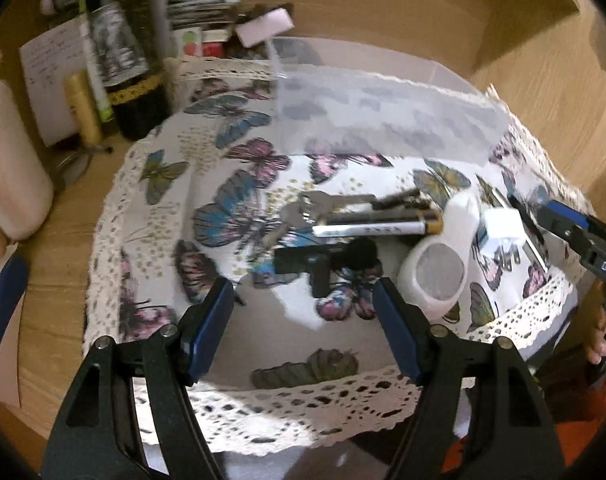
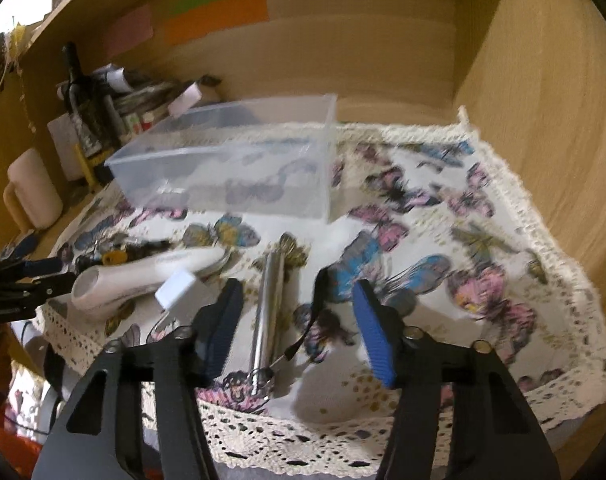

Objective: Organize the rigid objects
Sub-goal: 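Grasp the silver metal tube with the right tool while the left tool grasps a black T-shaped piece, then carry the tube into the clear box and open the right tool while the left releases its piece there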

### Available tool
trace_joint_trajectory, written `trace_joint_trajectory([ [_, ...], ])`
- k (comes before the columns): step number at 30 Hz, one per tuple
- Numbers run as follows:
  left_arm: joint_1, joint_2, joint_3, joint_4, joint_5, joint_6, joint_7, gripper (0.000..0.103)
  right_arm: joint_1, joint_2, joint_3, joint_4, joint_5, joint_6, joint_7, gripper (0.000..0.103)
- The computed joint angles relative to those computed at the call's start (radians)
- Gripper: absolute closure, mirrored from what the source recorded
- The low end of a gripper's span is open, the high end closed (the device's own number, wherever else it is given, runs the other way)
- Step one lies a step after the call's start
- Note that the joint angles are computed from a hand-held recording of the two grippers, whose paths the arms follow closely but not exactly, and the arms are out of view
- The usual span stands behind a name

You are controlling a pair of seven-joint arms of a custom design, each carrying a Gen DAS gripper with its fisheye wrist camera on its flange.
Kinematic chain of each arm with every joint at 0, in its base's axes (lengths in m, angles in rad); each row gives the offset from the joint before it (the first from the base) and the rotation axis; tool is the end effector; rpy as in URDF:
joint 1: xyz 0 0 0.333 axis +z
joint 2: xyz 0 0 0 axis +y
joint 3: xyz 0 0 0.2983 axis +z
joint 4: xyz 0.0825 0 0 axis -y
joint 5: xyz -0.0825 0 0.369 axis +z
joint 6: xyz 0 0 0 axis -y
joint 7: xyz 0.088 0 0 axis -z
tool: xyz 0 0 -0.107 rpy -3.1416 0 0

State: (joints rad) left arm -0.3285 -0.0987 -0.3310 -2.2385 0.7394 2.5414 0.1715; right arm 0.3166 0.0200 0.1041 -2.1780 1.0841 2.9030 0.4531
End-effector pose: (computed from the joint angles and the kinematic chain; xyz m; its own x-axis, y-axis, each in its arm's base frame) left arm 0.4120 -0.3331 0.4388 0.1645 -0.9828 0.0839 -0.7695 -0.1810 -0.6124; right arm 0.5268 0.1771 0.4294 0.5675 -0.8161 -0.1092 -0.5911 -0.3116 -0.7440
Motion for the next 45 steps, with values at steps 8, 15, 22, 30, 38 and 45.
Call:
trace_joint_trajectory([
  [8, -0.022, 0.104, 0.026, 0.108, -0.005, -0.049, 0.046, 0.034, -0.011, 0.039, 0.021, 0.028, -0.027, -0.011, -0.022, 0.066],
  [15, -0.051, 0.148, 0.048, 0.161, 0.029, -0.090, 0.021, 0.034, -0.022, 0.063, 0.022, 0.027, -0.130, -0.032, 0.023, 0.066],
  [22, -0.065, 0.124, 0.050, 0.133, 0.074, -0.100, -0.035, 0.044, -0.027, 0.067, 0.039, 0.030, -0.044, 0.009, -0.005, 0.089],
  [30, -0.045, 0.038, 0.028, 0.083, 0.137, -0.108, -0.099, 0.044, -0.026, 0.018, 0.029, 0.046, 0.166, 0.011, -0.159, 0.089],
  [38, 0.007, -0.017, 0.011, 0.103, 0.266, -0.099, -0.135, 0.044, 0.012, -0.017, 0.012, 0.124, 0.471, 0.104, -0.465, 0.089],
  [45, 0.043, -0.012, 0.016, 0.152, 0.324, -0.053, -0.118, 0.044, 0.035, -0.012, 0.009, 0.224, 0.546, 0.129, -0.545, 0.089],
])
